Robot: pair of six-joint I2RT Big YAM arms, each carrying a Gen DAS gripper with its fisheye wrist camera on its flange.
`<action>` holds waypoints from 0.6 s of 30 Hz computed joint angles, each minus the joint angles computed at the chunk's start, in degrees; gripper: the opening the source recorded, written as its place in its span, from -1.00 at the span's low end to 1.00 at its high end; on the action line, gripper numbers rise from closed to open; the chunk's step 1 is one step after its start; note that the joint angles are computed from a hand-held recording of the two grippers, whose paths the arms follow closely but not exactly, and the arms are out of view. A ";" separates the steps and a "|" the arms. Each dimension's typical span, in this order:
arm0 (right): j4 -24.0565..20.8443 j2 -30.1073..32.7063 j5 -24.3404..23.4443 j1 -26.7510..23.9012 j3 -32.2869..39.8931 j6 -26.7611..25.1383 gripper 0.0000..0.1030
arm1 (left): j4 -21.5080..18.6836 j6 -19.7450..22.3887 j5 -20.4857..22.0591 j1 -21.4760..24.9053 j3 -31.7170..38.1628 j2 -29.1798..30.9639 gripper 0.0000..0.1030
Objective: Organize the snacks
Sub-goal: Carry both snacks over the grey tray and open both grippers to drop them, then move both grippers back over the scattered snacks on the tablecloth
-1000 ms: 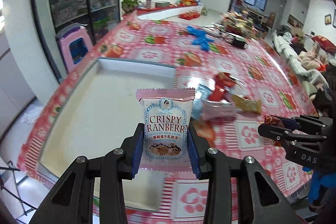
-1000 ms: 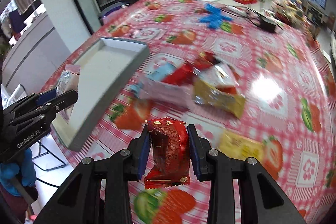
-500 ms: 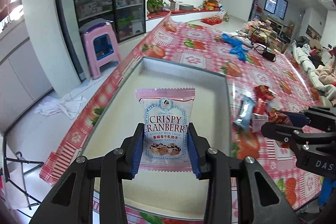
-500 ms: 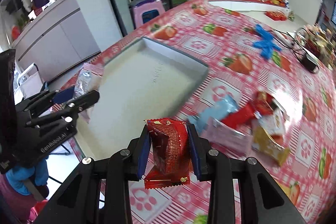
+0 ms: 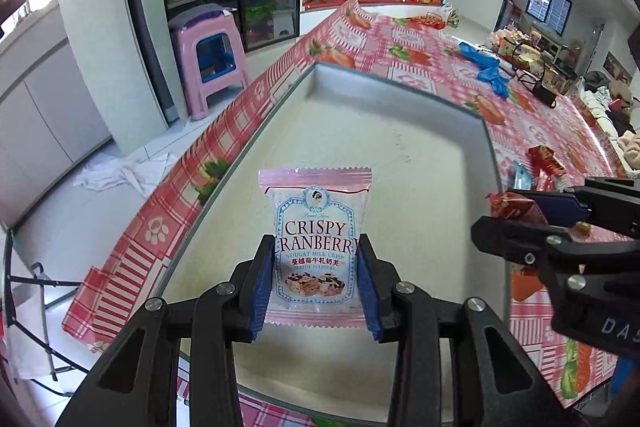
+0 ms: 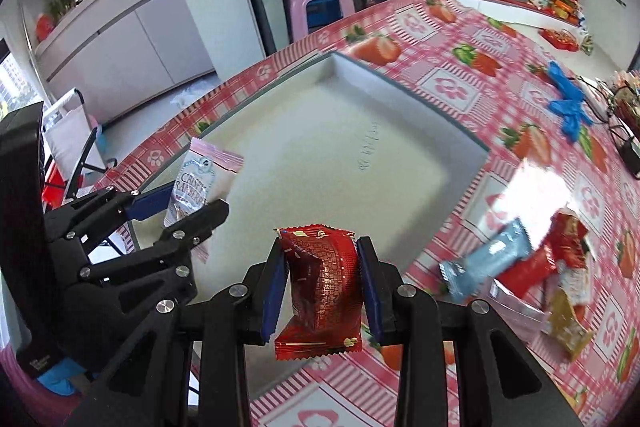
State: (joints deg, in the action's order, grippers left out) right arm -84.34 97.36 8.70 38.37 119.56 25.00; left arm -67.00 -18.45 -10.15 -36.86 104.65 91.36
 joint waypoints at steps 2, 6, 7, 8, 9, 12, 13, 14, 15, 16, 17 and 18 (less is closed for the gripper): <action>-0.25 0.88 -0.34 0.08 0.53 -0.32 -0.30 | 0.06 0.08 0.30 0.25 -0.44 0.04 -0.18; -1.35 2.20 -0.19 0.53 1.59 -1.13 -0.30 | 1.00 -0.06 0.28 0.31 -2.03 -0.58 -0.09; -1.71 2.44 0.07 0.62 1.85 -1.27 -0.30 | 1.15 -0.16 0.16 0.22 -2.13 -0.58 0.11; -2.05 2.62 0.23 0.68 2.07 -1.35 -0.30 | 1.39 -0.27 -0.20 0.10 -2.34 -0.75 0.36; -2.43 2.79 0.41 0.72 2.20 -1.38 -0.29 | 1.68 -0.46 -1.45 -0.15 -2.72 -1.06 0.40; -3.47 2.98 2.59 0.84 2.58 -1.19 0.10 | 1.44 -0.79 -4.30 -0.46 -2.80 -1.20 0.56; -3.75 2.80 3.85 0.86 2.48 -1.03 0.33 | 1.48 -1.31 -3.99 -0.28 -3.02 -1.39 0.57; -3.61 2.44 4.16 0.77 2.09 -0.83 0.47 | 1.09 -2.10 -3.51 -0.05 -3.05 -1.45 0.62; -3.22 1.86 4.35 0.63 1.44 -0.51 0.69 | 0.45 -2.58 -2.91 0.09 -2.87 -1.39 0.65; -2.97 1.51 4.62 0.59 1.12 -0.33 0.75 | 0.10 -2.79 -2.51 0.17 -2.66 -1.28 0.67; -2.77 1.16 5.08 0.57 0.81 -0.27 0.75 | -0.21 -2.95 -2.83 0.03 -2.40 -1.14 0.68; -2.91 0.91 5.69 0.67 0.64 -0.24 0.75 | -0.46 -2.90 -3.61 -0.26 -2.25 -1.11 0.70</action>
State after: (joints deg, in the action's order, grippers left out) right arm -87.25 98.28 14.40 39.04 120.21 24.77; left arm -67.46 -21.35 -13.76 -37.12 102.39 90.25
